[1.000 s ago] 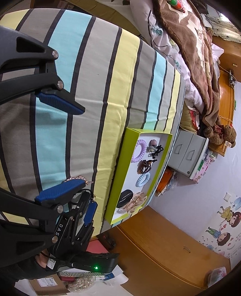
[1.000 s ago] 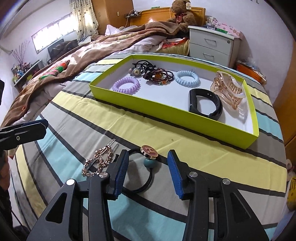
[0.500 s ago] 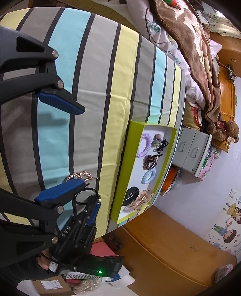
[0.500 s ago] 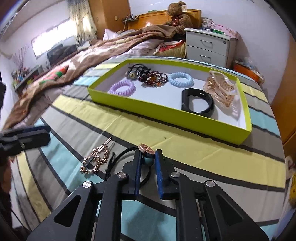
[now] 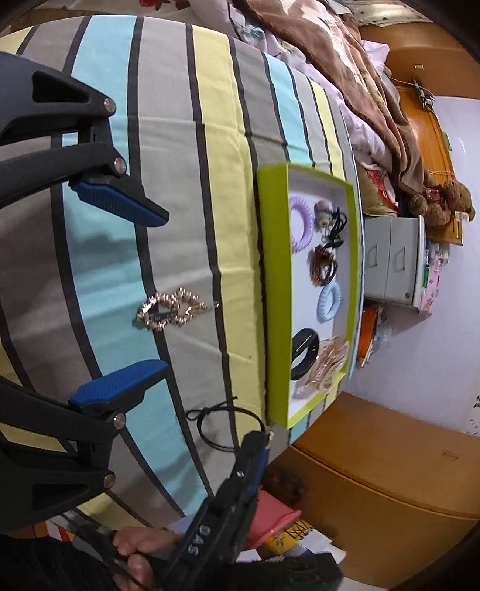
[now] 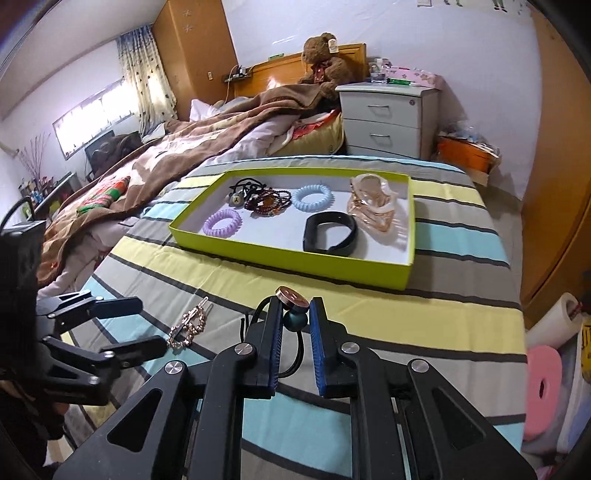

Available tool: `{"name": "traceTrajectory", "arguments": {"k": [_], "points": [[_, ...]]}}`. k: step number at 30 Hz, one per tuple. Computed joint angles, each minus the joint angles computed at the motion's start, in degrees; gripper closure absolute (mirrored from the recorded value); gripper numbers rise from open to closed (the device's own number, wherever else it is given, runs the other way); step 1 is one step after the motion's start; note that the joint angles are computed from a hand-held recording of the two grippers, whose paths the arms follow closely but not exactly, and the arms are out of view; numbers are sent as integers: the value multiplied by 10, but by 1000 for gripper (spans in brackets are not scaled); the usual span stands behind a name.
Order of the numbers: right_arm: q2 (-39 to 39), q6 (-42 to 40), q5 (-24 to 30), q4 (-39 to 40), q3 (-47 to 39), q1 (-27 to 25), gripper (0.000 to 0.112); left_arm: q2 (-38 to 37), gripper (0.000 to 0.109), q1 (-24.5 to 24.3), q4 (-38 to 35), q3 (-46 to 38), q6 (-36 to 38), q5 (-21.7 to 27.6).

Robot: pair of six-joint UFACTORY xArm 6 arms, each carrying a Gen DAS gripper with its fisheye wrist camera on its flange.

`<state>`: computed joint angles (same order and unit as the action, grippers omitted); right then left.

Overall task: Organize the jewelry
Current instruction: 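Grasp the black teal-bead hair tie with the right gripper while the left gripper approaches the pendant, then grasp the gold rhinestone pendant with the left gripper while the right gripper holds the hair tie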

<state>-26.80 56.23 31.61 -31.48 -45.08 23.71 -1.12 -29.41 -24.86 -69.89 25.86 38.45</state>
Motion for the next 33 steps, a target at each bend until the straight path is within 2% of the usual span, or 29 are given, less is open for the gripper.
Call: {"name": "traceTrajectory", "arguments": {"k": [6, 9, 14, 16, 25, 33], "points": [[-25, 22, -12, -1, 26, -9, 97, 13, 33, -24, 73, 0, -44, -29], [-29, 22, -18, 3, 33, -12, 97, 20, 33, -28, 80, -5, -51, -37], [-37, 19, -32, 9, 45, -18, 97, 31, 48, -28, 94, -14, -70, -33], [-37, 16, -36, 11, 47, -20, 97, 35, 61, -30, 106, -18, -79, -31], [-43, 18, -44, 13, 54, -22, 97, 35, 84, -36, 134, -15, -94, -42], [-45, 18, -45, 14, 56, -23, 97, 33, 86, -36, 137, -14, -100, -41]]}}
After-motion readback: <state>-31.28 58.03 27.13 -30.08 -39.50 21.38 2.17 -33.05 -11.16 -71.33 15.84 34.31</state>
